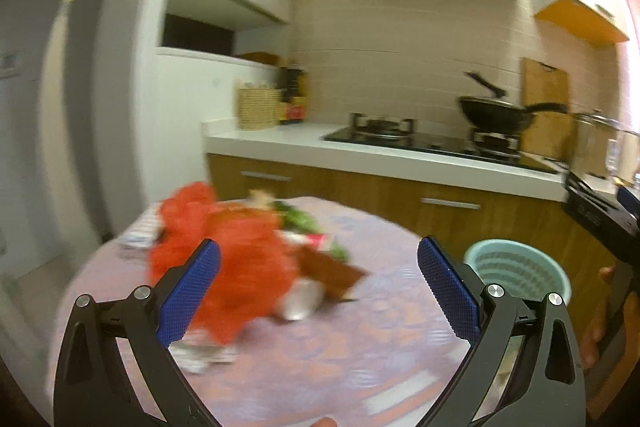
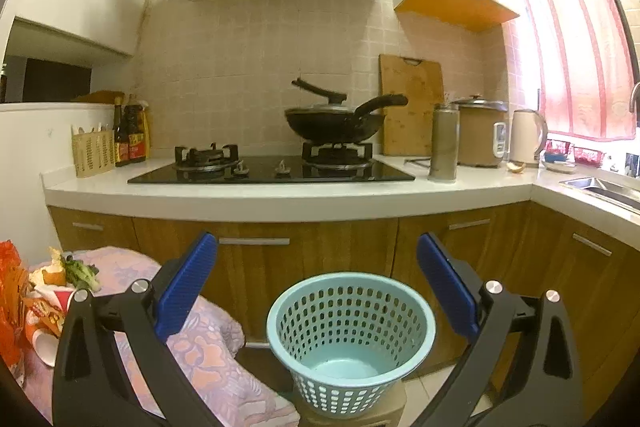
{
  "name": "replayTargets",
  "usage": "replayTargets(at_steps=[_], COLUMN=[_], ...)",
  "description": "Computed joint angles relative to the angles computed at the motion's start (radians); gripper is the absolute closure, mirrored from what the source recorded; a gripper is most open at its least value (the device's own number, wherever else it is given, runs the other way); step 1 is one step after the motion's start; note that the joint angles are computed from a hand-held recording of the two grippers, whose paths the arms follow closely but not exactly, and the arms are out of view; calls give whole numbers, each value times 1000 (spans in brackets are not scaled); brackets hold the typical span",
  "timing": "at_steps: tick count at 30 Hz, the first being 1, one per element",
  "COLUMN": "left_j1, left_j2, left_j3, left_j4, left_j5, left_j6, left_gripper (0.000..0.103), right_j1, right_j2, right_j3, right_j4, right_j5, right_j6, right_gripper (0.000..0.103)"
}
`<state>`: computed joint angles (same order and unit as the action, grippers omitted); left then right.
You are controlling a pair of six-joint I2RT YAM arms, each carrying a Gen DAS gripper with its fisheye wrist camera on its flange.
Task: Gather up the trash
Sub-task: 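Grasp the red plastic bag with the left tool and lift it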
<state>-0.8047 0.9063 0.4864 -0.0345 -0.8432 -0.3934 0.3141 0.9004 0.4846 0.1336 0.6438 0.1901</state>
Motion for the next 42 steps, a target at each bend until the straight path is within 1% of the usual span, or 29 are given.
replayTargets(at_steps=[1,3,4,5,6,8,9,11,13,16,18,19,20,21,22,23,24,26,29,31,33,37,39,40,41,42], left_j1=[65,199,287,343,389,478,529,645,711,753,773,774,769,765,764,761,757,752,765,778,787,798,807,817,832,836], left_j2=[-39,-99,-104,-95,-81,-47,-21,52,119,190,204,206,213,224,226,239,248,249,244,254,288,359,356,342,308,286], left_j3=[3,1,7,15,22,20,27,48,61,88,84,80,80,86,93,97,99,89,71,72,87,107,91,76,53,44], left_j4=[-50,-101,-122,-130,-134,-105,-98,-79,-45,-43,-28,-19,-13,-19,-38,-43,-42,-45,-37,-26,-22,-18,4,20,35,36], left_j5=[61,213,299,353,403,496,582,788,891,921,945,944,944,948,953,957,954,947,949,956,966,980,988,1011,1035,1038], left_j6=[0,29,55,78,101,143,163,192,205,212,226,231,240,248,252,259,265,271,268,267,268,256,250,245,233,227], left_gripper=[8,8,8,8,8,8,8,8,8,8,8,10,13,20,26,28,29,29,27,22,24,71,83,93,96,96], right_j1=[5,6,9,11,15,20,22,29,35,59,101,115,127,135,138,135,141,157,183,206,221,219,217,215,216,217], right_j2=[12,32,39,50,59,74,77,81,95,135,178,197,229,266,310,352,385,450,508,532,545,575,601,611,620,632], right_j3=[4,12,13,18,21,30,33,37,54,83,102,113,136,165,198,230,252,296,324,330,335,359,379,386,392,401], right_j4=[-4,-21,-24,-31,-33,-38,-42,-45,-54,-55,-35,-31,-36,-52,-70,-88,-101,-122,-108,-88,-86,-88,-94,-95,-97,-101], right_j5=[-5,-33,-40,-52,-56,-65,-69,-77,-121,-166,-148,-150,-176,-223,-292,-356,-387,-450,-542,-589,-599,-624,-642,-645,-648,-653], right_j6=[9,34,42,50,54,60,63,66,59,38,17,11,2,-9,-22,-31,-37,-59,-111,-117,-103,-103,-112,-118,-125,-130], right_gripper=[8,8,8,8,8,8,8,8,8,8,8,8,8,8,8,8,8,8,8,8,8,8,8,8,8,8])
